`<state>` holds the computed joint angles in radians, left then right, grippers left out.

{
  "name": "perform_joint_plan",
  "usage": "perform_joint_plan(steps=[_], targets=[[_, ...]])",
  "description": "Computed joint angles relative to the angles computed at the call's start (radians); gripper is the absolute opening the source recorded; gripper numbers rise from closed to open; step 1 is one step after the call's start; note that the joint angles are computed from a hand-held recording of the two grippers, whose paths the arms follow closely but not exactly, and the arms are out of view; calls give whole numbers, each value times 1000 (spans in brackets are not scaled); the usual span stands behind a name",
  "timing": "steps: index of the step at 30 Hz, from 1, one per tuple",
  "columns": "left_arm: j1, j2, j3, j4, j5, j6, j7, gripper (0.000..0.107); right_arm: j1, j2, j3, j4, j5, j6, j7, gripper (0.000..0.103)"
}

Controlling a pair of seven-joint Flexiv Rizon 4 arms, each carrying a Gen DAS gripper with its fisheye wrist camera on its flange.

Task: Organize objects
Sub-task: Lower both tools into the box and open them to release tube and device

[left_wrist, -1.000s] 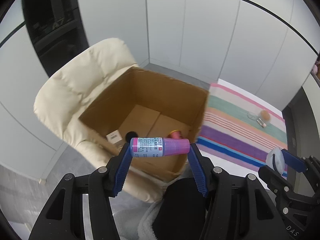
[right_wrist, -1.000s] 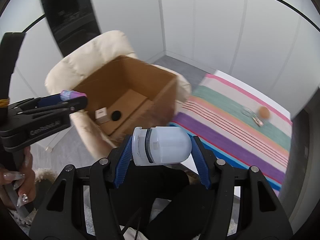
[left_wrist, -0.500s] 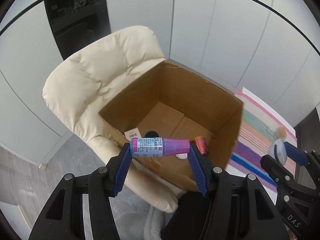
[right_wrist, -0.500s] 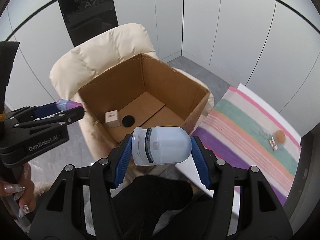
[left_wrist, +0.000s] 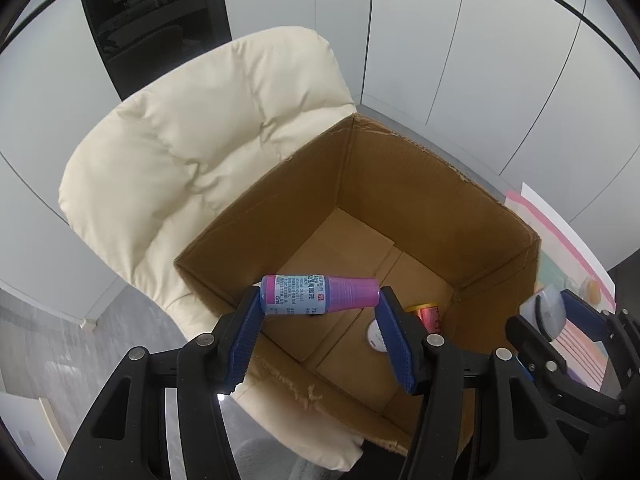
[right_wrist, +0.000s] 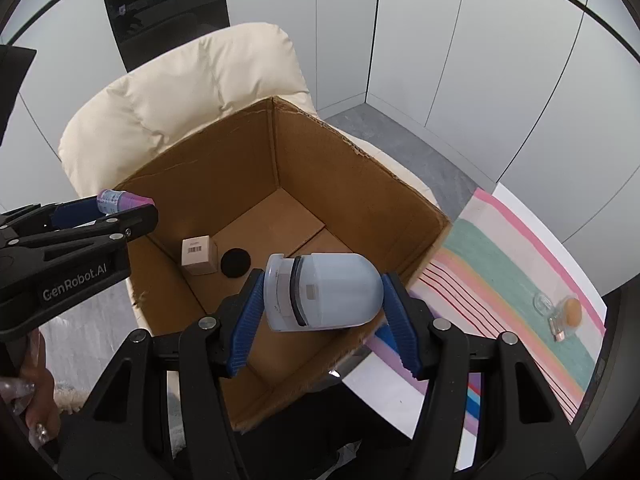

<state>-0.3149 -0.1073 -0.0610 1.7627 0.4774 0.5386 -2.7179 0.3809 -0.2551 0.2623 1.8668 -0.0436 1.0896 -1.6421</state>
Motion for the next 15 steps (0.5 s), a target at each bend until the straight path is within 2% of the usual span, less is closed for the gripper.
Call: perform_joint_plan(steps=[3,5,6,7,8,9,11,15], targets=[[8,-18,5,1,-10,21,5,59,3,-30,-4,-17,-3,0,5,61],[13,-13,12,26,-10,102,19,63,-1,-48,-3,-29,7,5,5,61],[12,-12,13,30,11,135,29,75,-2,-54,-6,-30,9,20,14,61],[3,-14,10,15,43,122,28,83,-3,-59,-9,-28,11,40,24,66],[-5,-18,7,-1,70,98,23,100,-5,-64,-11,-30,9,46,29,87],[-18,-21,4,-21,109,62,6,103,-9,-68,-9,-31,8,58,25,103],[-24,-23,3,-32,122,44,4,103,-8,-68,-15,-21,-7,83,34,103],[-17,-23,8,-23,84,57,15,103,-33,-76,14,-45,35,44,14,103]])
